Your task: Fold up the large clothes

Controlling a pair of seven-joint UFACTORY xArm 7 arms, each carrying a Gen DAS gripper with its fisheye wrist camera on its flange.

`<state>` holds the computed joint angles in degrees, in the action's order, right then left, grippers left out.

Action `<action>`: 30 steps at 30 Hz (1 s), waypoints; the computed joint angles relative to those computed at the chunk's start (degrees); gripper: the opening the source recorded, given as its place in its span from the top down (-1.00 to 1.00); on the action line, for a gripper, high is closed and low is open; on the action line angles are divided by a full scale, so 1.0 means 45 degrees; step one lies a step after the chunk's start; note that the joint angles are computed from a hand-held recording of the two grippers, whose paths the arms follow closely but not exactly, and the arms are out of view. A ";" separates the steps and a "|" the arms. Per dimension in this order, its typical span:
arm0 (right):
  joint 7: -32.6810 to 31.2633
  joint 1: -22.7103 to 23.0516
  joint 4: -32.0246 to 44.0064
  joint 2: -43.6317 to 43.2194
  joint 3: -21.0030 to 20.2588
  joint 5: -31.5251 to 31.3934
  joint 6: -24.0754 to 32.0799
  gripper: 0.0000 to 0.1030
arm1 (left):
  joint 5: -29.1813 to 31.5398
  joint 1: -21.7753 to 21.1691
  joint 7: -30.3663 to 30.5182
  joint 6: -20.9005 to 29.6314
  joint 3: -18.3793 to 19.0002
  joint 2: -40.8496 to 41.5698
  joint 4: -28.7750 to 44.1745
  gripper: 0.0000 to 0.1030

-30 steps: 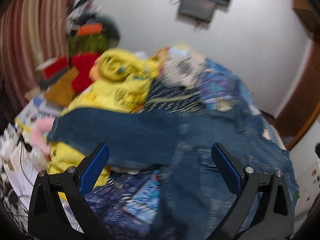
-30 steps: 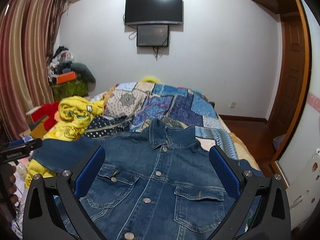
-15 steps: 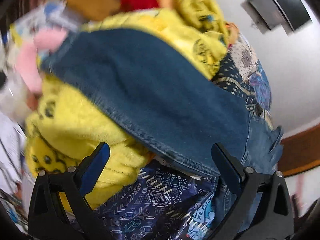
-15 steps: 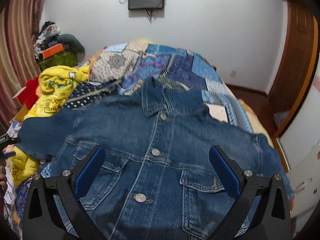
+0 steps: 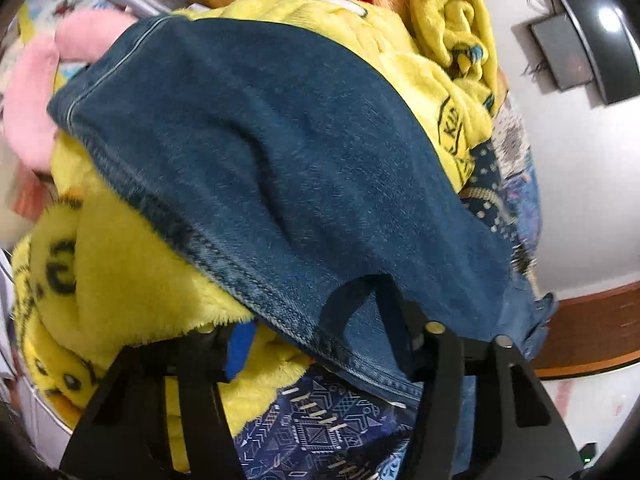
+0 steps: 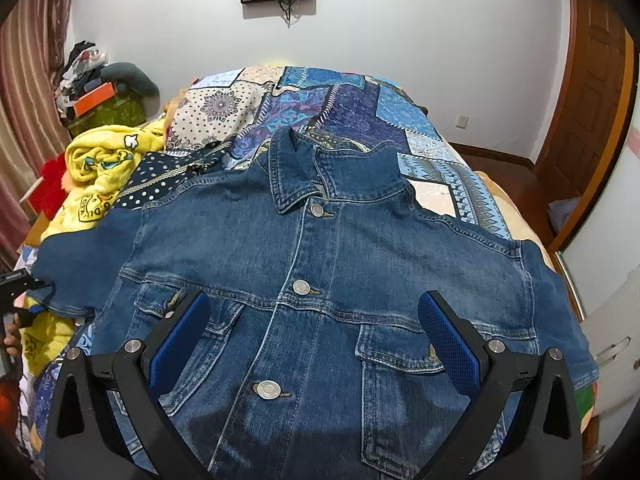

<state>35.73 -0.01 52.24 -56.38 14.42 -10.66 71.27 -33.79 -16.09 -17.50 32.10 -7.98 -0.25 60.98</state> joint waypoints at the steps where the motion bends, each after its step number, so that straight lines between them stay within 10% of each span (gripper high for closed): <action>1: 0.0006 -0.0003 0.0019 -0.0006 0.0010 -0.0011 0.0007 -1.00 | 0.0831 -0.0029 -0.0487 0.0259 -0.0034 0.0137 0.0279 0.13; 5: -0.0004 0.0045 0.0077 -0.0156 -0.0015 0.0021 0.0015 -1.00 | 0.5083 -0.0363 -0.2564 0.1385 -0.0217 0.0527 0.1582 0.59; 11: -0.0267 -0.0054 0.0260 -0.0506 0.0076 -0.0242 0.0085 -1.00 | 0.9036 -0.0959 -0.4598 0.2304 -0.0390 0.0581 0.3396 0.69; 20: -0.0416 -0.0387 0.0228 -0.1301 -0.0202 -0.0224 -0.0048 -1.00 | 1.1022 -0.2381 -0.4670 0.2249 -0.1002 0.1652 0.6995 0.86; 30: -0.0727 -0.0876 -0.0285 -0.2596 -0.0945 -0.0038 0.0221 -1.00 | 1.0763 -0.6312 -0.1641 0.3838 -0.1790 0.6157 1.3064 0.90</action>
<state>32.46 -3.95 50.95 -68.06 10.17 -10.83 72.26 14.65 -44.50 -24.88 49.37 -16.03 27.46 119.77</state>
